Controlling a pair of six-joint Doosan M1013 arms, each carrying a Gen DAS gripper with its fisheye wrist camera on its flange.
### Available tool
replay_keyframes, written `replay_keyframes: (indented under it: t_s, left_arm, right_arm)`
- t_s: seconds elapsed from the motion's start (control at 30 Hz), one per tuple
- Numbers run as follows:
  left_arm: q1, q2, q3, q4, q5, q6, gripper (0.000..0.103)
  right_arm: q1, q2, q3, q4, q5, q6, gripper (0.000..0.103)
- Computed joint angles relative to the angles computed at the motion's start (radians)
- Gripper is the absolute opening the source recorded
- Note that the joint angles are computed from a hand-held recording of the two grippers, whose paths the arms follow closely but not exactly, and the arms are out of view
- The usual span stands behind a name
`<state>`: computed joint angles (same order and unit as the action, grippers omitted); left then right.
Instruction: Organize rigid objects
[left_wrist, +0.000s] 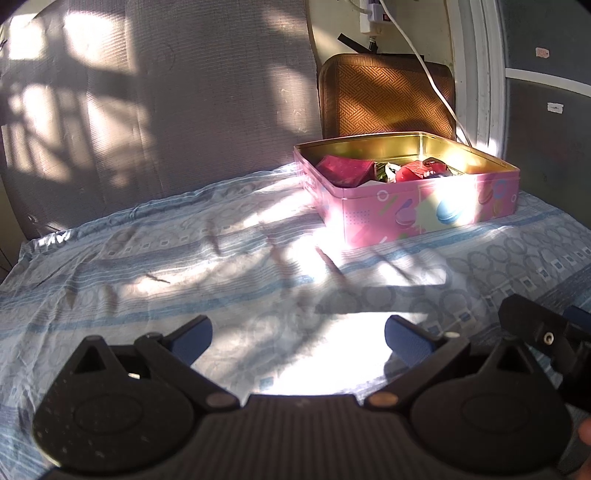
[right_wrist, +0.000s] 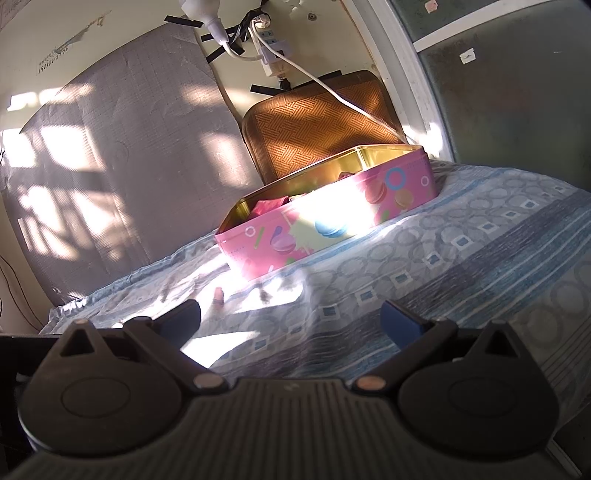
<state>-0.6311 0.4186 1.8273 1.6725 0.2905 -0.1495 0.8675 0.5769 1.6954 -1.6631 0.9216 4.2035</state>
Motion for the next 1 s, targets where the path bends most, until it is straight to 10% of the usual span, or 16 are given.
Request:
replay_keyframes:
  t_s: [0.43, 1.0]
  left_arm:
    - [-0.004, 0.000, 0.002, 0.014, 0.010, -0.014, 0.103]
    - [0.003, 0.004, -0.017, -0.254, -0.033, 0.234, 0.103]
  right_arm:
    - [0.001, 0.000, 0.000, 0.001, 0.002, 0.001, 0.103]
    - [0.001, 0.001, 0.000, 0.001, 0.002, 0.001, 0.103]
